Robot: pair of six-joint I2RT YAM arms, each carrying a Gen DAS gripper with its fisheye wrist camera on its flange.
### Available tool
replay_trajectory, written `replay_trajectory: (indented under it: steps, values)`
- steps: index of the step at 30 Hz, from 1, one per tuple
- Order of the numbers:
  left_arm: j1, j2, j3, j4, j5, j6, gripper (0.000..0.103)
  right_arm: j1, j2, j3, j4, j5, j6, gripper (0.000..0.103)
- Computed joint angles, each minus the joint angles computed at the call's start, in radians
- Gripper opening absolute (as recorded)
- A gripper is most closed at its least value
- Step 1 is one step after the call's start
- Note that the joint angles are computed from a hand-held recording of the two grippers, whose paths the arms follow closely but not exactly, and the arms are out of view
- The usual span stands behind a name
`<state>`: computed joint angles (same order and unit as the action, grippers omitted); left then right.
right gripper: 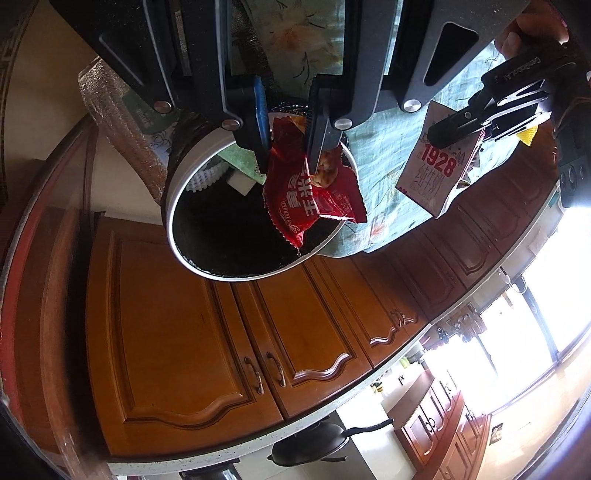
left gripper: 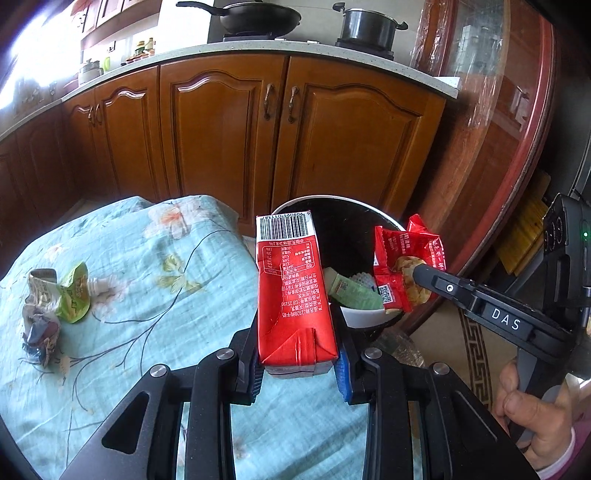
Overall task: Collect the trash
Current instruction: 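Carry the red carton and red snack bag in both grippers over the bin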
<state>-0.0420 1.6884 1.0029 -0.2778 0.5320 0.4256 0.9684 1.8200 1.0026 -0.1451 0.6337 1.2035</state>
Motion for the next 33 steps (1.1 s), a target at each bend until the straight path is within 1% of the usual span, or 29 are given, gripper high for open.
replay_trajectory:
  steps: [13, 25, 33]
  values:
    - [-0.106, 0.112, 0.106, 0.032, -0.060, -0.045, 0.029, -0.081, -0.050, -0.050, -0.028, -0.025, -0.042, 0.017]
    - [-0.167, 0.259, 0.290, -0.049, -0.122, -0.035, 0.030, -0.175, -0.009, 0.015, -0.076, -0.102, -0.143, 0.018]
    - [-0.199, 0.313, 0.358, -0.072, -0.158, -0.047, 0.030, -0.215, 0.023, 0.043, -0.089, -0.147, -0.176, 0.019]
